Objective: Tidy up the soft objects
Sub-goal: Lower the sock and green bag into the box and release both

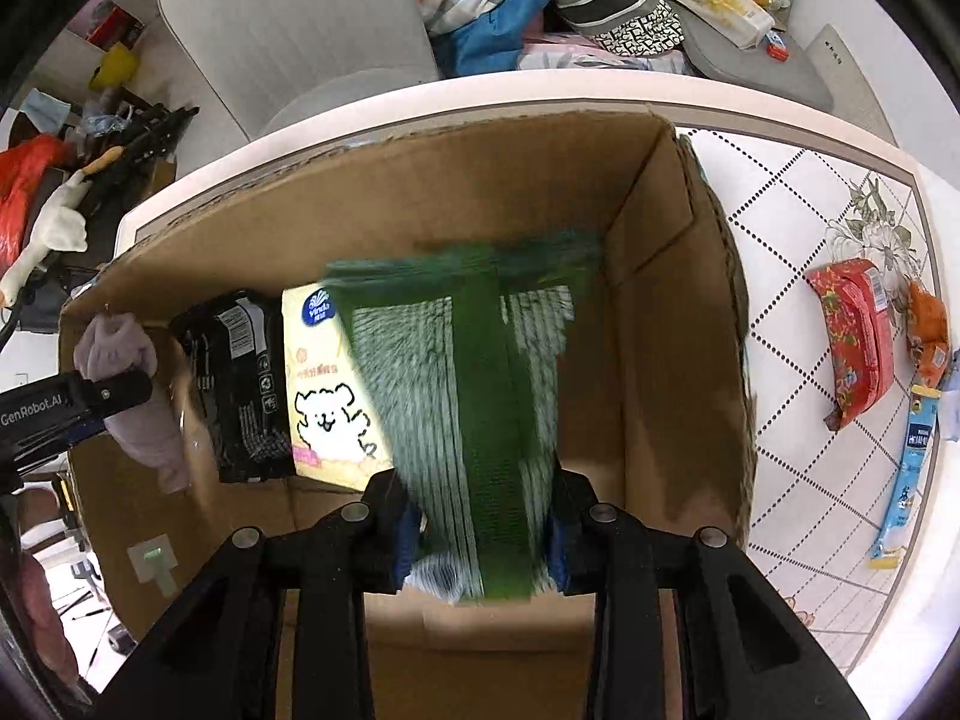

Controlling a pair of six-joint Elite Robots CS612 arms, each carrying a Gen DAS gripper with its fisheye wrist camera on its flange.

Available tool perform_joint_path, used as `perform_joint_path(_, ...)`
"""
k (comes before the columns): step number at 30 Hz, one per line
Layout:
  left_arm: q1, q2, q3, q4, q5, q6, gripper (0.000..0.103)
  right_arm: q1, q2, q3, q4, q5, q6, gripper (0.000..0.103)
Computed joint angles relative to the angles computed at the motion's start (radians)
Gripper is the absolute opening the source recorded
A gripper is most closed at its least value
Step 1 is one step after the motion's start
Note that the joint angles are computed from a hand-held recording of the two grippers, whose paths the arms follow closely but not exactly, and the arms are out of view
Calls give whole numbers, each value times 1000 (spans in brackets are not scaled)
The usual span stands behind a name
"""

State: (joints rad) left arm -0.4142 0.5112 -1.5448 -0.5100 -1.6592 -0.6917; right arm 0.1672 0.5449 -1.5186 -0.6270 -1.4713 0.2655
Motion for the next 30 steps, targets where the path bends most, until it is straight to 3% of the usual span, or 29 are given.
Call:
perform_joint_path(1,1,2,-3,-10,-2,2,62,0,-1,-1,-5,-6,1,61)
perform_joint_path(2,-1,0,-7,-8,8,1,72,-2,-1,-6,-11,0,-4,67)
perform_joint_path(4,1,3,-19,-17,-2,6,77,-2,-6,-6,-20,-2,-7,68)
perform_joint_path(7,-8,0,-40,-10,23,18,93,-3,-13,-15,-20,2,-12,69)
perform_joint_path(11,-29,-1,-84,12,59,34,102,1,-22,-32,1,-7,-51,93)
perform_joint_path(16,-61,9,-162,31,114,27,102,16,-23,-70,25,-21,-90,103)
perform_joint_path(24,-120,2,-241,61,229,25,102,23,-16,-144,85,-9,-121,103)
perform_joint_path(30,-157,-10,-297,117,268,0,102,25,-22,-211,109,-29,-123,103)
